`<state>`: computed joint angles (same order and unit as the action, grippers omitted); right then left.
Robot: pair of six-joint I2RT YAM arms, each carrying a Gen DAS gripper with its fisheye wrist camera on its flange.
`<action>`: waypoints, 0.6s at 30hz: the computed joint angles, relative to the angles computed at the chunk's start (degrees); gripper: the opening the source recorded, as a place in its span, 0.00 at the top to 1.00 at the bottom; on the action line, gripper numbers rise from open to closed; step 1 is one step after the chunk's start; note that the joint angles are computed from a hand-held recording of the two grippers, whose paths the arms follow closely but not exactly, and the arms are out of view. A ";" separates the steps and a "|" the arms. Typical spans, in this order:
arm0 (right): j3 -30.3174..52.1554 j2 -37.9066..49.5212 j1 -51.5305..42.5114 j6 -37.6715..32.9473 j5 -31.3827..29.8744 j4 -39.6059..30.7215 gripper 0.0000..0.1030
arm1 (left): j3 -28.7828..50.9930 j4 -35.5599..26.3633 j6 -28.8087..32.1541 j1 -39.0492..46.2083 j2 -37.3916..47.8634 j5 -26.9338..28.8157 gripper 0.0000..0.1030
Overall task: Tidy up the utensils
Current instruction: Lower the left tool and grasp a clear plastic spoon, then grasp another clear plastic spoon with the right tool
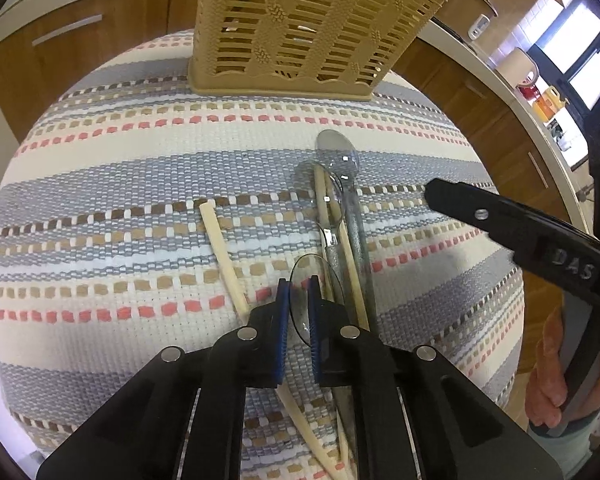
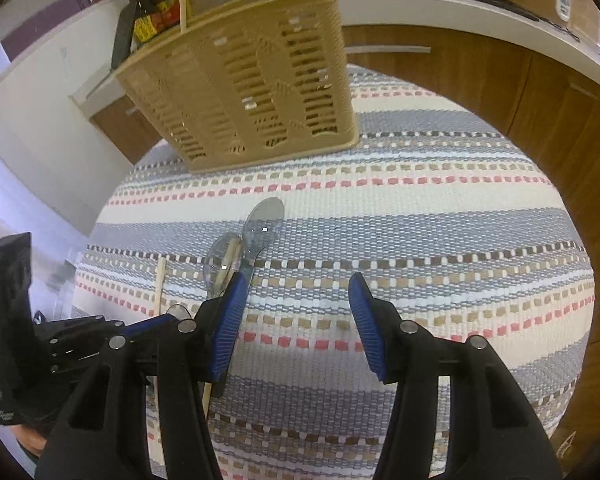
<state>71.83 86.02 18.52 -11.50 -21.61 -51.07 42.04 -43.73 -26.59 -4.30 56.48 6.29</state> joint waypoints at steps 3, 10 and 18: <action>3.24 3.94 1.44 1.42 0.00 -1.60 0.60 | -0.14 1.04 0.52 1.32 -0.34 1.03 0.99; 13.66 15.02 4.68 8.78 -1.07 -5.25 0.64 | 0.96 -1.49 5.63 8.87 -2.95 6.03 1.00; 16.02 17.64 11.91 11.67 9.28 -3.29 0.64 | 3.54 -7.08 18.68 28.21 -3.14 14.30 1.00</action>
<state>87.85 103.66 30.42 0.17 -12.33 -54.36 45.58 -50.81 -7.91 23.91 53.34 20.58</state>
